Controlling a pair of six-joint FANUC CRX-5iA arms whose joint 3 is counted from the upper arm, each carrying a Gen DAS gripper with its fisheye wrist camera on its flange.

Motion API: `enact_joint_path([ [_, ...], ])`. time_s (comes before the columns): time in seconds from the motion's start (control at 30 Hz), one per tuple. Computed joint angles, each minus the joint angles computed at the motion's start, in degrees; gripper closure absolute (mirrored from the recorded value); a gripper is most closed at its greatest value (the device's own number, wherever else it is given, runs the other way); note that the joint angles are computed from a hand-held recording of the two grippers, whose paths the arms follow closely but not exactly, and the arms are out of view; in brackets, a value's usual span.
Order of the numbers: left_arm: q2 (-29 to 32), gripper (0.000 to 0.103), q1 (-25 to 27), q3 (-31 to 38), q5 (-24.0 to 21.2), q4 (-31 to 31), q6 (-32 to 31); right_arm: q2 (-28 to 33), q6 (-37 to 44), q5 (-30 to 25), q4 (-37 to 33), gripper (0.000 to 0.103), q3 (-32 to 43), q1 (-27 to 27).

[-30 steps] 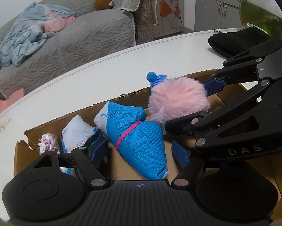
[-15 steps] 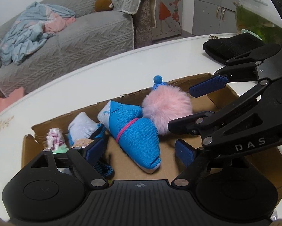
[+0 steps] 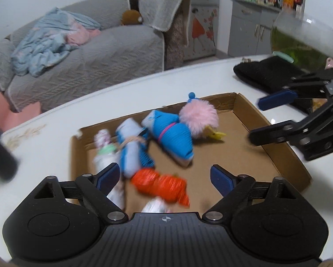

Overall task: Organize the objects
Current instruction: 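Open both tools to release the socks in the tray and withdraw, then grasp the grey knit sock bundle with the left tool while the right tool grasps the plastic-wrapped striped sock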

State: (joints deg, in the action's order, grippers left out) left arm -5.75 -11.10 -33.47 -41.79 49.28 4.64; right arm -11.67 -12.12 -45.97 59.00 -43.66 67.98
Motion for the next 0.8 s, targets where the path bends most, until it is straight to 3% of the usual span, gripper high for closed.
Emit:
enact_joint_path([
  [0.17,-7.77,0.001,8.01,-8.32,-2.39,6.83,-7.68,-1.36,-9.7,-7.99,2.4,0.034,-2.56,9.82],
  [0.37,-13.0,0.001,19.0,-14.51,-9.14,6.38,-7.91,2.27,-27.38,-14.24,7.94,0.028,-6.2,21.16],
  [0.47,-13.57,0.001,21.95,-15.67,-10.51,3.32,-4.19,4.71,-32.29,-12.98,10.12,0.028,-7.47,22.57],
  [0.57,-13.66,0.001,23.79,-16.66,-11.8,1.84,-1.61,6.67,-31.43,-12.62,8.88,0.029,-6.85,23.25],
  [0.8,-10.73,0.001,23.39,-15.51,-13.58,0.92,6.61,7.41,-32.46,-10.49,9.45,0.031,-7.6,21.89],
])
